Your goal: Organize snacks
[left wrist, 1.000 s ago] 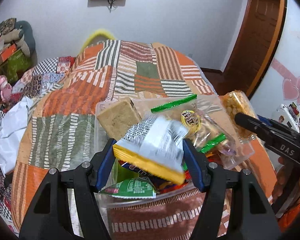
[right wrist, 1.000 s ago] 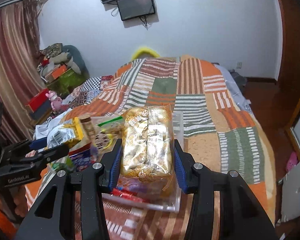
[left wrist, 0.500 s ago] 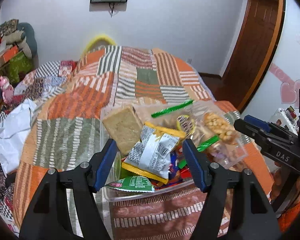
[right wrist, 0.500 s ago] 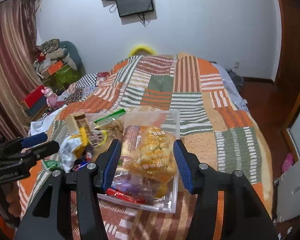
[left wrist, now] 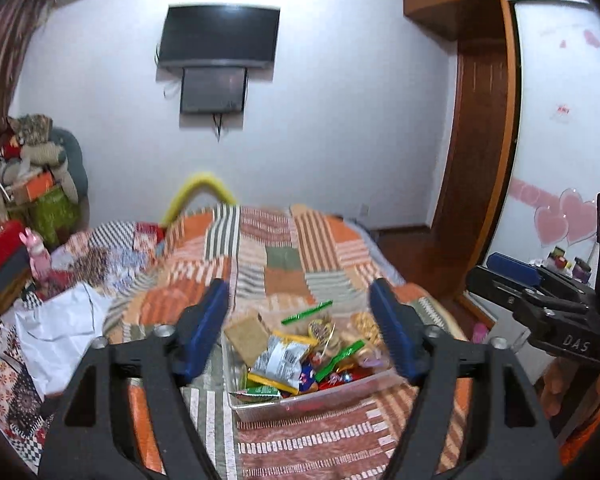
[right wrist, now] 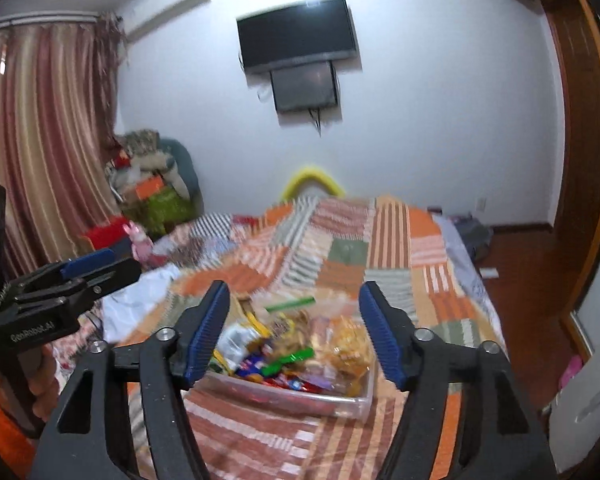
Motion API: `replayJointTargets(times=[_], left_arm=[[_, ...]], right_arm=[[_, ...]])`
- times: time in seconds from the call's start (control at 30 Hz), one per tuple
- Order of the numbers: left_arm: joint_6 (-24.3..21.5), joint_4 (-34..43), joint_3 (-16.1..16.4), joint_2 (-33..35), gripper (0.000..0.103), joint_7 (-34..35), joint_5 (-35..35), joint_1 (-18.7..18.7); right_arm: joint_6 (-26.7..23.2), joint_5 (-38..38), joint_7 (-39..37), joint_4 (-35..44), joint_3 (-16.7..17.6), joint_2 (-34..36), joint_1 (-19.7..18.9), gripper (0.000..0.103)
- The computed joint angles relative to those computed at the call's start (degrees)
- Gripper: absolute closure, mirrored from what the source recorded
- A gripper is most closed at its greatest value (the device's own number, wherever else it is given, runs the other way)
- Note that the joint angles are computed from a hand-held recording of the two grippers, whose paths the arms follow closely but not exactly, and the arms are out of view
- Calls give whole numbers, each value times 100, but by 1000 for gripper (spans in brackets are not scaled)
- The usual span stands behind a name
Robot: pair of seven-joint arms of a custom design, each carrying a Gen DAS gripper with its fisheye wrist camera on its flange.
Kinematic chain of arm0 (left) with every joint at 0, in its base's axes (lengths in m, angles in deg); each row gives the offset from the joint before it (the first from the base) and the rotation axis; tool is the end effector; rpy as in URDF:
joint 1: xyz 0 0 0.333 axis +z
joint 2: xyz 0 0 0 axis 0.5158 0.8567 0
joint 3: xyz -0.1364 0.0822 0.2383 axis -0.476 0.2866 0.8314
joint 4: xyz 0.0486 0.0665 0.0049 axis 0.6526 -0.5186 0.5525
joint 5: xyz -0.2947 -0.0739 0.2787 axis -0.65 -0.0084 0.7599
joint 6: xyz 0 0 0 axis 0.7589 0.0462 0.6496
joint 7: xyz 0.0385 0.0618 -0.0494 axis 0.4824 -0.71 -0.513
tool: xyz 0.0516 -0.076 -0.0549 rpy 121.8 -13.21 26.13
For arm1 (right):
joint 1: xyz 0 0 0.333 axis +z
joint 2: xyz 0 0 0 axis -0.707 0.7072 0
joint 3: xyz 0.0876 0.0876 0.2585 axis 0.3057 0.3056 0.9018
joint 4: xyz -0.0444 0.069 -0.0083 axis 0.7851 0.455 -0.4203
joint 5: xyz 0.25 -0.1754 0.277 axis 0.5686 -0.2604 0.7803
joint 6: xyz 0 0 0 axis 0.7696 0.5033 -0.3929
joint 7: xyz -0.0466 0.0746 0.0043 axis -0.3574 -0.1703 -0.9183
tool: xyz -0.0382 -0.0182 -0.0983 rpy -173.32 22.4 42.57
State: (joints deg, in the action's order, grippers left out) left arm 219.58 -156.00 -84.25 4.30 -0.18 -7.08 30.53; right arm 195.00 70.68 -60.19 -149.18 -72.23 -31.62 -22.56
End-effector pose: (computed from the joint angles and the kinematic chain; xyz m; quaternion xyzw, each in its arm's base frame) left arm 0.4714 -0.0425 0.6204 -0.6257 0.5431 -0.4086 0.3829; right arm 0.5502 0.2143 0.5754 -0.7136 0.3979 -0.1985 0.5414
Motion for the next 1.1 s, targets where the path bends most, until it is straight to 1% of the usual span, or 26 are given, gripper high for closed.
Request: replayJointTargets(times=[0.07,0.1,0.13,0.17,0.2,0.23,0.27,0.33,0.43,0.63,0.87,1.1], left_arm=[[175,-150,-171,-210,15,-200,115,201],[227,-185,-222,-263,13,-272,167,265],[269,-255,-301,-371,12,-365,238,358],[301,-296,-352,-430,8,-437,300,422],[335,-337,-405,-489,5,-514,365,492],[384,-384,-481,-550,4,-603,443,589],[415,-427,-552,-612,2,-678,527,677],[416,-463,-614,-672,1,-776,649,751],[369,-490,-483,-701,1,-801,679,598],[401,-559,-525,-784,0,-969,787,665],[409,-542,-552,-766,0,-1070,881,723],[401,-527,-558,-759,0,-1129,937,723]], right_arm=[[20,327,-318,-111,-21,-195,49,34],[67,464,-462,-154,-28,-265,82,31],[131,594,-593,-189,-33,-319,117,24],[250,817,-806,-231,-37,-388,165,20],[341,995,-972,-264,-40,-430,206,14],[426,1167,-1132,-297,-41,-479,241,10],[461,1287,-1240,-293,-50,-481,261,8],[561,1445,-1355,-307,-33,-503,288,0],[689,1779,-1723,-270,-4,-494,318,0],[810,2143,-2124,-360,55,-588,297,0],[864,2100,-2056,-408,87,-630,275,0],[910,2271,-2220,-453,96,-675,256,0]])
